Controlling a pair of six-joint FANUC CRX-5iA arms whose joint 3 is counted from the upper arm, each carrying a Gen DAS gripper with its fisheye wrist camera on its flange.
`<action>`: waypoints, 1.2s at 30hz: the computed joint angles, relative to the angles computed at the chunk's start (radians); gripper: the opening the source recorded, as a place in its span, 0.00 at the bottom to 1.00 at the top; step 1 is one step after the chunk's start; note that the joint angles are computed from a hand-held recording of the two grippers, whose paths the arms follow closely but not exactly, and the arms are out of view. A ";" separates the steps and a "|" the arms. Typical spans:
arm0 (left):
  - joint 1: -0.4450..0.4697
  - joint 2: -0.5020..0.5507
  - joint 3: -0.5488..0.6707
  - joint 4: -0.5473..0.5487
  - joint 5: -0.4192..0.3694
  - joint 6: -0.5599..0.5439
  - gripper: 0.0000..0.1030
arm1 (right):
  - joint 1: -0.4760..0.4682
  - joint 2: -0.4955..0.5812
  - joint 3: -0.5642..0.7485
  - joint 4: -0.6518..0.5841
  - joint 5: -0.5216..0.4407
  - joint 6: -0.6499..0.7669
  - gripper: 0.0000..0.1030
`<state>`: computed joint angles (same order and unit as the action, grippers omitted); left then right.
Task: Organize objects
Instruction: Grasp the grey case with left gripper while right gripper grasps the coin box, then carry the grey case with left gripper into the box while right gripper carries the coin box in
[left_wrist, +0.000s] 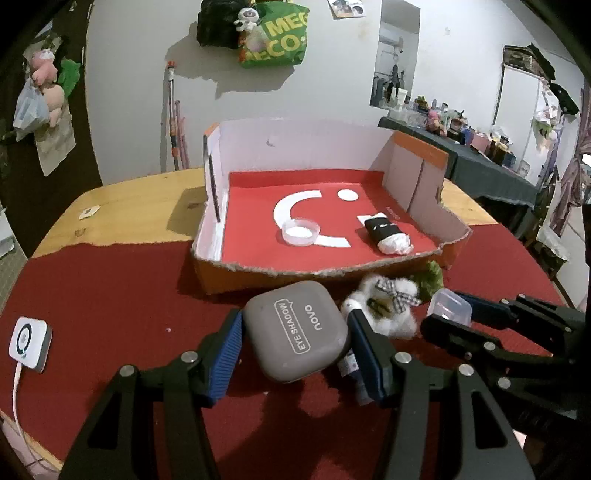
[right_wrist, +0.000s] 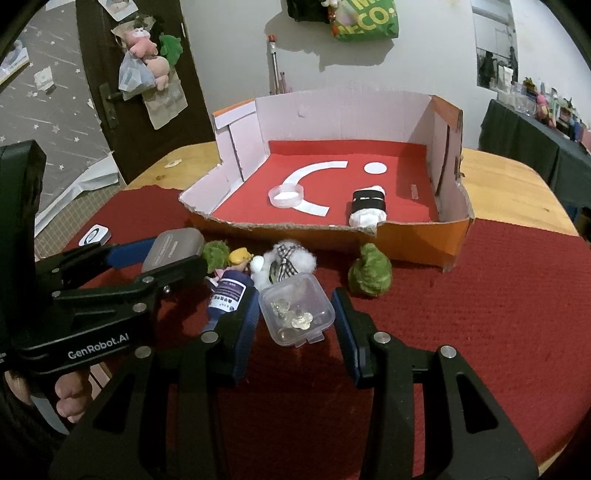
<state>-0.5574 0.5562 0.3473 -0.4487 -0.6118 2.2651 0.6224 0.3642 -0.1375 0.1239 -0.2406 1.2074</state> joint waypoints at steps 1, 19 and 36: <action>0.000 0.002 0.003 0.001 0.000 -0.003 0.58 | 0.000 0.000 0.002 -0.002 0.000 0.003 0.38; 0.015 0.029 0.077 0.021 0.004 -0.076 0.58 | -0.021 0.019 0.110 -0.146 -0.056 0.182 0.38; 0.062 0.111 0.198 0.163 -0.025 -0.267 0.58 | -0.062 0.104 0.306 -0.258 -0.191 0.318 0.38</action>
<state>-0.4955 0.6668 0.5453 -0.2857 -0.6372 1.9980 0.5604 0.4681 0.1681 -0.1343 -0.4318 1.5252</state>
